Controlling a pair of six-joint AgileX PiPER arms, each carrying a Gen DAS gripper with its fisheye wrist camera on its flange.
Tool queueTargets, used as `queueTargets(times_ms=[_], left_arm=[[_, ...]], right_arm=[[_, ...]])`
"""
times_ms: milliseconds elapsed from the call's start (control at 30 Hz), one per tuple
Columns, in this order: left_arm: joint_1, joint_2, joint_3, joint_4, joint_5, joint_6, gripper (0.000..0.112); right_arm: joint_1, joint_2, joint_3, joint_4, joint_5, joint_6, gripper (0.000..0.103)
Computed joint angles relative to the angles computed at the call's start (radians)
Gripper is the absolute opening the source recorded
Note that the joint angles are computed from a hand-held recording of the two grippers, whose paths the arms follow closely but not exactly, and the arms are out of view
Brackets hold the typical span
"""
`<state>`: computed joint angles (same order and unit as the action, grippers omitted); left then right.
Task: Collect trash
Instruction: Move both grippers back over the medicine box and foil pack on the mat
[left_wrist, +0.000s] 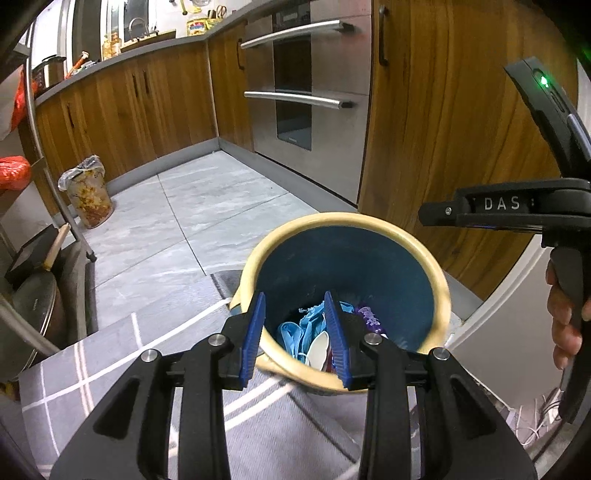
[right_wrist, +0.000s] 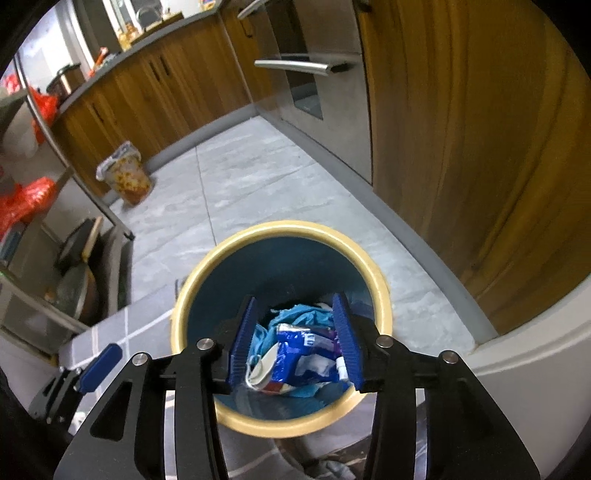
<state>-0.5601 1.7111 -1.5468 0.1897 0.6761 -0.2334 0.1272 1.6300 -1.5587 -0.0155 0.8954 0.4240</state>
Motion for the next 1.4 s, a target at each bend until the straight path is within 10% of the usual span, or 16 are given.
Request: queueTargets(times_ms=[367, 700, 1400], left_arm=[[0.0, -0.276, 0.207, 0.12, 0.046, -0.203, 0.078], [0.105, -0.524, 0.348, 0.204, 0.173, -0.259, 0.086], [1.005, -0.691, 0.623, -0.353, 0.127, 0.535, 0.087]], right_arm=[[0.139, -0.108, 0.052, -0.052, -0.031, 0.125, 0.091], [0.347, -0.1, -0.014, -0.133, -0.004, 0.195, 0.093], [0.719, 0.272, -0.48, -0.275, 0.229, 0.266, 0.093]])
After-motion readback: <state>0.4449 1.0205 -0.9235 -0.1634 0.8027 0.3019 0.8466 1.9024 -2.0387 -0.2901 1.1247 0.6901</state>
